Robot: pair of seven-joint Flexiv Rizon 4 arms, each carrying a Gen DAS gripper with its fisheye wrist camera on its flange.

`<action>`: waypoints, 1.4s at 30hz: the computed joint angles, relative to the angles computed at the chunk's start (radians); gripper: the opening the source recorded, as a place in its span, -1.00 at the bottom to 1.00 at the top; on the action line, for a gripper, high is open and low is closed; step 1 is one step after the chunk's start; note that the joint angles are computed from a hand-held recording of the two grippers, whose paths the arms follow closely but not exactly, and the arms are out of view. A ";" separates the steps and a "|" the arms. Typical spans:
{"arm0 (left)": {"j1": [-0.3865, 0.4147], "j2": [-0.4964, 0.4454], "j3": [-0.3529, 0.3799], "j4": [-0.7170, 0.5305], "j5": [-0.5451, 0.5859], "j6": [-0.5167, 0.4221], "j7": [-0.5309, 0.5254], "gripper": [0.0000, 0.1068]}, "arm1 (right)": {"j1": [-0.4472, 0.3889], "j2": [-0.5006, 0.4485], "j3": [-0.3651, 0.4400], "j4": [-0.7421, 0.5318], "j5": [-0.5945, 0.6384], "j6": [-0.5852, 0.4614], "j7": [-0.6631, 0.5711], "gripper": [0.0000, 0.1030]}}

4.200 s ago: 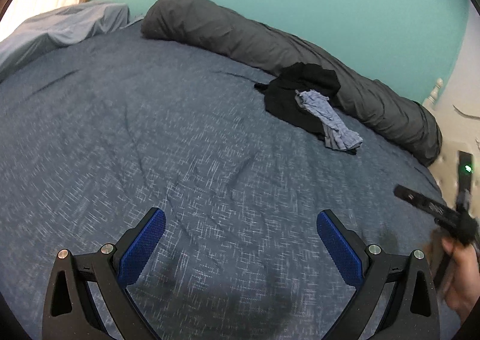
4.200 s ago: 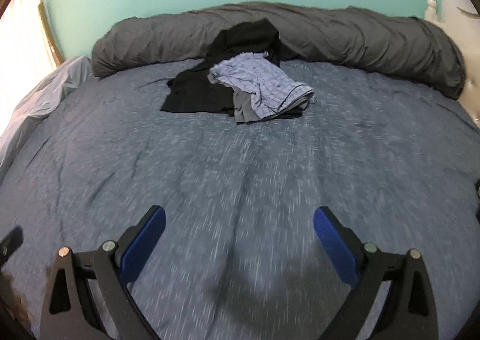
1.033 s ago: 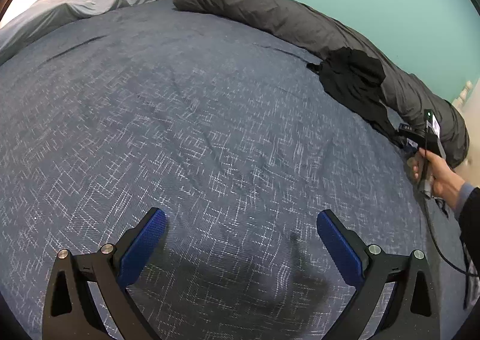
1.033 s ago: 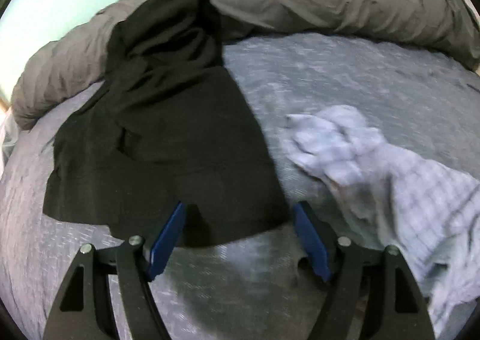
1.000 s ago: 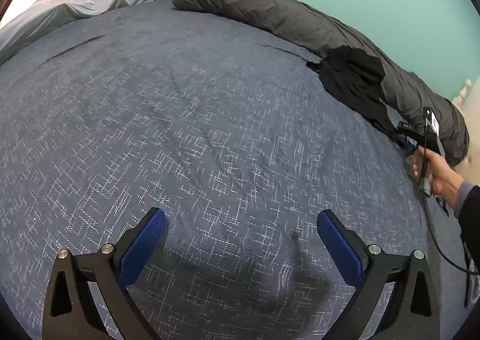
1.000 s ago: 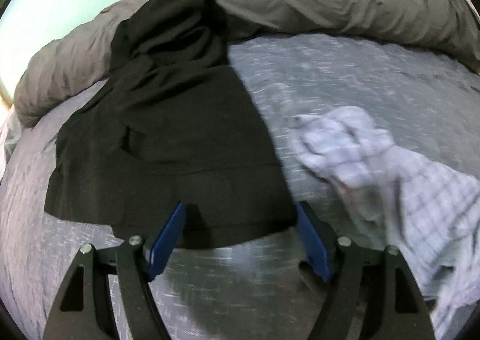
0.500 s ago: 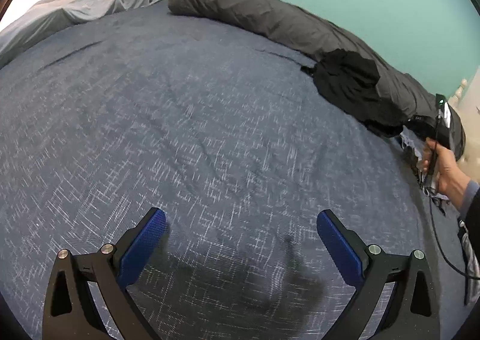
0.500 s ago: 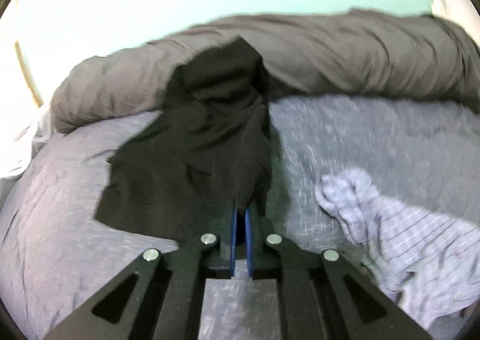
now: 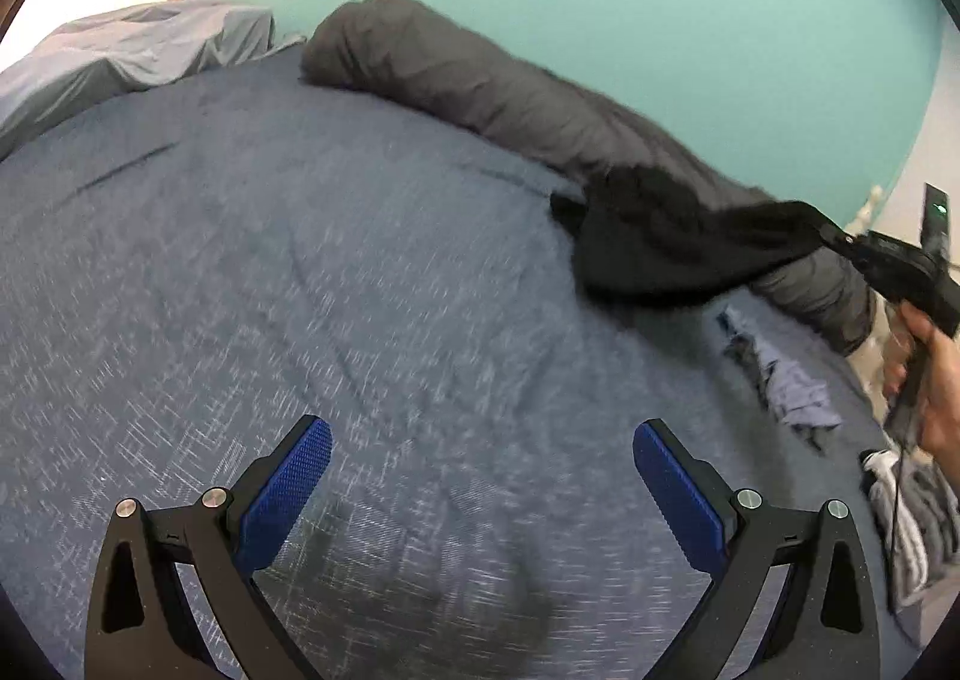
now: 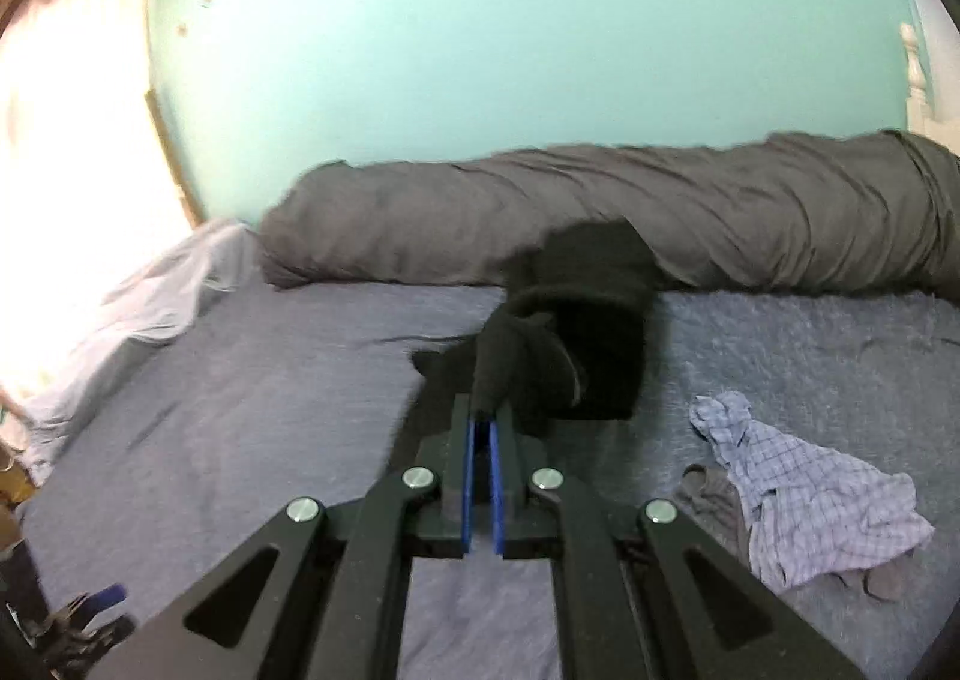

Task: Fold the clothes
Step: 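Grasp the black garment with the right tool and lift it, then lay the black garment flat on the bed and open the right tool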

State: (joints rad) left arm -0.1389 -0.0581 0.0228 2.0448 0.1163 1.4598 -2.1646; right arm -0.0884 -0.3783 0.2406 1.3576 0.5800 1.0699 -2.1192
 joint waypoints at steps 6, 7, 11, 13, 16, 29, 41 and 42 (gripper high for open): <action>-0.005 0.116 -0.025 0.053 0.018 -0.030 -0.035 0.92 | -0.048 0.239 0.011 0.164 0.124 -0.104 -0.084 -0.93; -0.006 0.134 -0.034 0.069 0.008 -0.036 -0.031 0.92 | -0.054 0.280 0.003 0.194 0.154 -0.122 -0.093 -0.93; -0.002 0.232 -0.074 0.147 0.004 -0.076 -0.039 0.92 | -0.055 0.452 -0.035 0.331 0.232 -0.203 -0.119 -0.93; 0.000 0.283 -0.091 0.190 -0.003 -0.093 -0.054 0.92 | -0.049 0.540 -0.058 0.406 0.272 -0.246 -0.127 -0.93; 0.016 0.364 -0.124 0.244 0.005 -0.132 -0.092 0.92 | -0.029 0.661 -0.081 0.515 0.295 -0.285 -0.121 -0.93; 0.010 0.525 -0.177 0.419 -0.005 -0.190 -0.145 0.92 | 0.041 1.002 -0.179 0.885 0.311 -0.338 0.029 -0.92; 0.031 0.541 -0.143 0.468 -0.016 -0.181 -0.098 0.92 | -0.021 0.903 -0.172 1.071 0.011 -0.203 0.290 -0.74; 0.031 0.541 -0.139 0.471 -0.020 -0.182 -0.090 0.92 | -0.028 0.907 -0.166 1.079 -0.016 -0.177 0.316 -0.68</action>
State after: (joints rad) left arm -0.1083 0.4825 -0.1160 2.5161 0.0967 1.2779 -2.2549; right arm -0.1167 0.5287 0.0751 2.4369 0.5635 0.8928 -1.8034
